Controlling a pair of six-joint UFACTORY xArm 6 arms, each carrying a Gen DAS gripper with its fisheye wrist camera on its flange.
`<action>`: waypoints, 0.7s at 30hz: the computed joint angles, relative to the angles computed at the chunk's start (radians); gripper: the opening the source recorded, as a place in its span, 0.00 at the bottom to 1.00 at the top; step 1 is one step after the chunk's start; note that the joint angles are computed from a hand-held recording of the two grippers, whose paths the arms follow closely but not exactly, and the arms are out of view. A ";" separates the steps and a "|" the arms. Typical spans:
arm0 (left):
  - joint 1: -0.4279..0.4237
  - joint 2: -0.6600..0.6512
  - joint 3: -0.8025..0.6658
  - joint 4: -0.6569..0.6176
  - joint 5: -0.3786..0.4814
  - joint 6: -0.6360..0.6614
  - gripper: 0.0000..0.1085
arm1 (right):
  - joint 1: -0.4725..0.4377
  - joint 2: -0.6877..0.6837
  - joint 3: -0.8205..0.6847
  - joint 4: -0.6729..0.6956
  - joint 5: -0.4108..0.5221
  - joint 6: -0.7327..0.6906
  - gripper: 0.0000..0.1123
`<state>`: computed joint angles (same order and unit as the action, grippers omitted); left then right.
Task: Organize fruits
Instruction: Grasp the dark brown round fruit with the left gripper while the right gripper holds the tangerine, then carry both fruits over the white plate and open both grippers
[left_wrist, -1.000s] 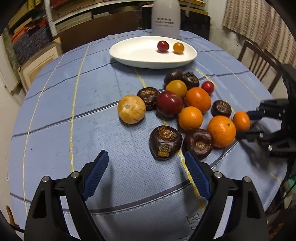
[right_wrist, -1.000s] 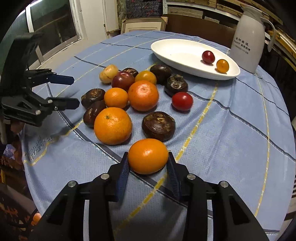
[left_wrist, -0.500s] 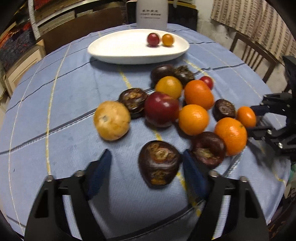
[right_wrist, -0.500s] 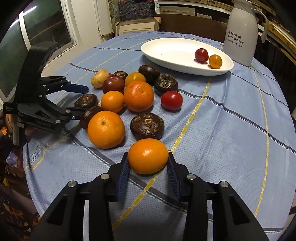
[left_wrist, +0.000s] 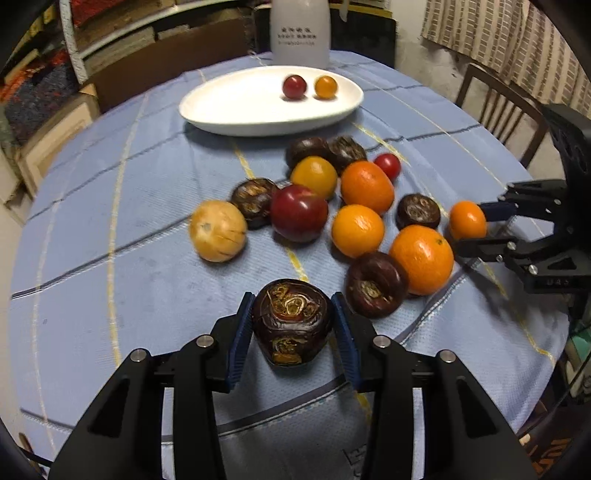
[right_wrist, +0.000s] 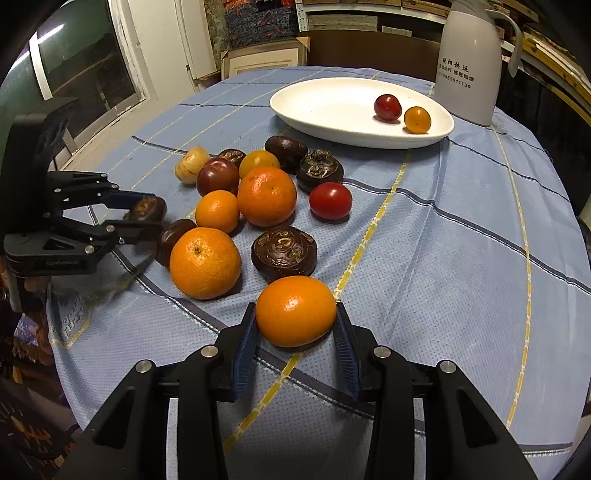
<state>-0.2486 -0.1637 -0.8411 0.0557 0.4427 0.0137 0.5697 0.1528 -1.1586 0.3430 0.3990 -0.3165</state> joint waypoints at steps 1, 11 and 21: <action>0.002 -0.004 0.001 0.026 0.001 -0.029 0.38 | 0.000 -0.001 0.001 0.003 0.001 -0.003 0.36; 0.003 0.011 -0.056 0.080 0.020 -0.153 0.38 | 0.002 -0.025 0.002 -0.024 -0.028 0.016 0.36; 0.003 0.136 -0.282 0.180 0.048 -0.264 0.38 | -0.021 0.023 -0.142 -0.050 -0.060 0.018 0.36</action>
